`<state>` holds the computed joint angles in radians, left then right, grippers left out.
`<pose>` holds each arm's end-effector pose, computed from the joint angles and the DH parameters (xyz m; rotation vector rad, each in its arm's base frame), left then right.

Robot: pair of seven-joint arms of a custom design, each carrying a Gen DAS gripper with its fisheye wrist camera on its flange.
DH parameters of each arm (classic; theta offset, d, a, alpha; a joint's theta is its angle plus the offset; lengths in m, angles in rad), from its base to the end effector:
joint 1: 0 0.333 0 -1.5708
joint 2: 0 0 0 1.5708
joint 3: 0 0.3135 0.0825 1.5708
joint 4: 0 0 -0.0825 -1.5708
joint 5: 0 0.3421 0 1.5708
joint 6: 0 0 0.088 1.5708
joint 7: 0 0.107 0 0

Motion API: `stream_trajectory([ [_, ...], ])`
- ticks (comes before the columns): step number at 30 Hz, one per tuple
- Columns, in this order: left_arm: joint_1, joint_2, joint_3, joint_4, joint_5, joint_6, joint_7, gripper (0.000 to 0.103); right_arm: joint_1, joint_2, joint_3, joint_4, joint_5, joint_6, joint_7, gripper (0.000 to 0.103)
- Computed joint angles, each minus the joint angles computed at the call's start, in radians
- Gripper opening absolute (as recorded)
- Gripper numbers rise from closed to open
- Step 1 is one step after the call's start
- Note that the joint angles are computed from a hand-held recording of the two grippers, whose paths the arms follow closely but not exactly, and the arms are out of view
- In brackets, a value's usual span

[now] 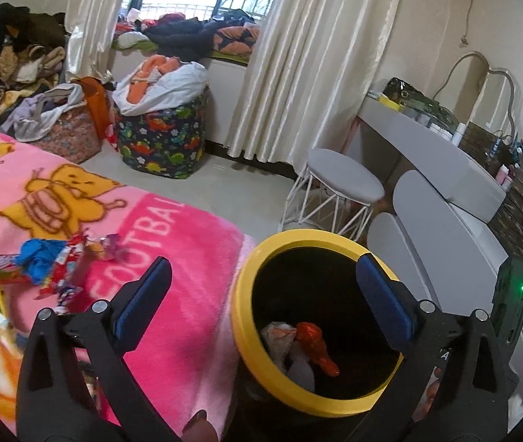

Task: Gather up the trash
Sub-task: 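Open both tools to drop the red bag and mesh net into the bin, then move both tools back over the bed toward the green snack packet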

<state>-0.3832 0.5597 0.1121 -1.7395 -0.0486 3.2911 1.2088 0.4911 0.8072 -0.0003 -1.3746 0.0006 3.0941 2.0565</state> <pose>0.6560 -0.1937 0.4058 -1.7889 1.6288 -1.1562 0.6610 0.3533 0.3656 -1.5940 1.5865 -0.3229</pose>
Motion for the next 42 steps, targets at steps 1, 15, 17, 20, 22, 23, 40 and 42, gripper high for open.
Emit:
stream_trajectory([
  [1, -0.009, -0.005, 0.012, -0.008, -0.003, 0.006, -0.004, 0.092, 0.003, 0.000, 0.000, 0.002, -0.003, 0.000, -0.003, 0.068],
  [15, -0.134, -0.087, 0.167, -0.132, -0.145, 0.087, 0.078, 0.092, 0.012, 0.006, 0.049, 0.048, -0.013, -0.006, -0.077, 0.070],
  [17, -0.152, -0.094, 0.187, -0.147, -0.175, 0.096, 0.100, 0.092, 0.016, 0.007, 0.056, 0.053, -0.011, -0.007, -0.087, 0.070],
  [20, -0.154, -0.110, 0.187, -0.172, -0.218, 0.112, 0.135, 0.092, 0.018, 0.011, 0.069, 0.065, -0.009, -0.011, -0.107, 0.070],
  [22, -0.157, -0.119, 0.191, -0.184, -0.248, 0.120, 0.160, 0.092, 0.021, 0.015, 0.077, 0.076, -0.008, -0.018, -0.120, 0.070],
  [23, -0.156, -0.123, 0.190, -0.191, -0.262, 0.124, 0.172, 0.092, 0.023, 0.016, 0.080, 0.079, -0.006, -0.019, -0.125, 0.070],
  [40, -0.046, -0.184, 0.082, -0.277, -0.443, 0.192, 0.341, 0.092, 0.051, 0.089, 0.159, 0.235, 0.025, -0.118, -0.266, 0.070],
  [42, -0.025, -0.190, 0.061, -0.285, -0.451, 0.199, 0.352, 0.092, 0.058, 0.103, 0.167, 0.262, 0.031, -0.137, -0.286, 0.070],
])
